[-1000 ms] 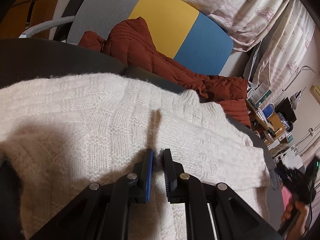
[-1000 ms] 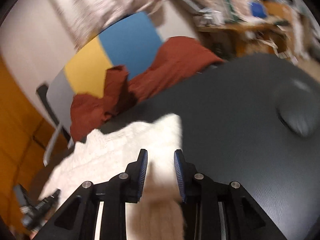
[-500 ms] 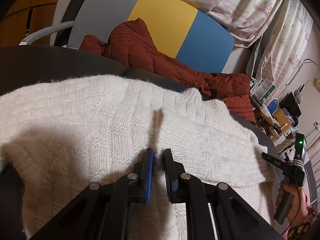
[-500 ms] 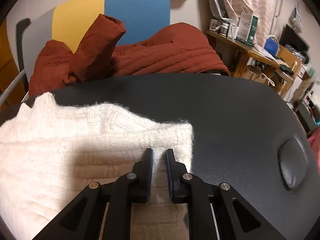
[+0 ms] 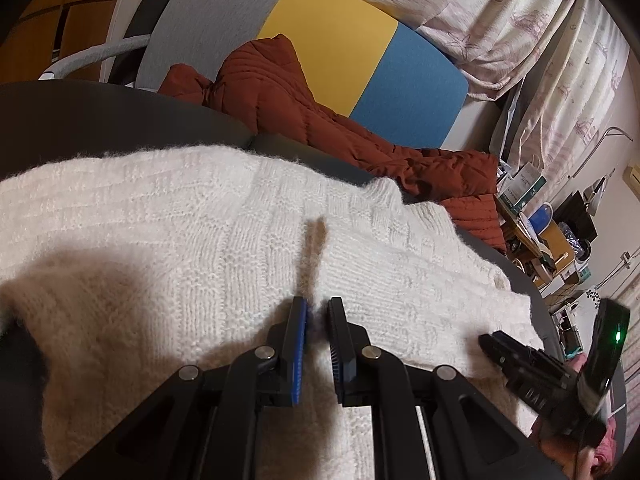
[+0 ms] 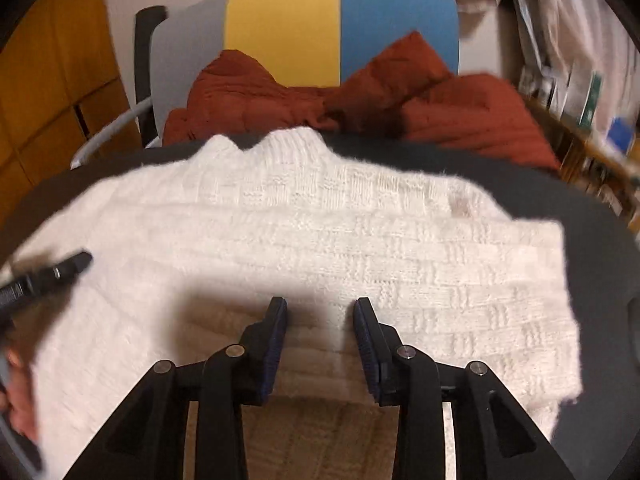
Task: Fold clothes
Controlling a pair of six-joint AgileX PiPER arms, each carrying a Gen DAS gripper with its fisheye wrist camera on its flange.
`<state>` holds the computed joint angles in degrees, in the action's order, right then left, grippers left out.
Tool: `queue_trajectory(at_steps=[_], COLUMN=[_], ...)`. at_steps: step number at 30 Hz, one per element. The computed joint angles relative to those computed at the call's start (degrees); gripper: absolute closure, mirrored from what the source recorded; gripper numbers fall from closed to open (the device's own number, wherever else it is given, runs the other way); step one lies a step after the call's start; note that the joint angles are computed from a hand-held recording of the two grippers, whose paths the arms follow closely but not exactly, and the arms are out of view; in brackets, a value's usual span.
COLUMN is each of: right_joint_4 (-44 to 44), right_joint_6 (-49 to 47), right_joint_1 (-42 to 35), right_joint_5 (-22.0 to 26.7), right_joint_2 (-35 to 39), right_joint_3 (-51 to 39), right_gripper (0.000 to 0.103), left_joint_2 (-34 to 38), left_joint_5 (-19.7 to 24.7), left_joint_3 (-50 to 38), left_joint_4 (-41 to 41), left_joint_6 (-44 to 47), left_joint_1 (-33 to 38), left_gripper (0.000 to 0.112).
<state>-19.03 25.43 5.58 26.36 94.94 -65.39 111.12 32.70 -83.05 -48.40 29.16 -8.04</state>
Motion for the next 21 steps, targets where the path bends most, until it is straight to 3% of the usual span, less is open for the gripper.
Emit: queue_trajectory(at_steps=[3,6,12,15,19,21], right_joint_4=[-10.42,-6.96,-5.41,-3.21,-0.57,-0.32], right_joint_6=[10.07,6.23,5.17,3.17,1.05,0.91], right_joint_1=[3.38,1.14,0.21,-0.58,-1.26,-1.31], right_joint_5=[1.71,-0.42,-1.41,-2.16,-3.18,-3.38], right_joint_2=[-1.00,-1.14,-1.35,-1.48,-1.64,-1.75], right_joint_3=[1.68,2.20,2.35,2.51,2.97,3.16], right_gripper=[0.067,0.065,0.061,0.060,0.060,0.059], left_joint_2=[-1.56,-3.80,-12.79,-15.33,-13.97,-12.10], left_joint_5=[1.39,6.09,7.57,9.92,15.84,17.87], left_joint_3=[2.04,4.20,14.07,17.21,17.61,16.60], left_joint_4=[-2.18,-4.51,-8.04,-12.11,-14.16,-13.34], left_joint_6=[2.01,4.00,10.07,12.14,6.24,1.97], left_joint_1=[0.55,3.22,12.83,22.84,38.36,44.50], left_gripper=[0.100,0.099,0.093,0.084,0.071,0.071])
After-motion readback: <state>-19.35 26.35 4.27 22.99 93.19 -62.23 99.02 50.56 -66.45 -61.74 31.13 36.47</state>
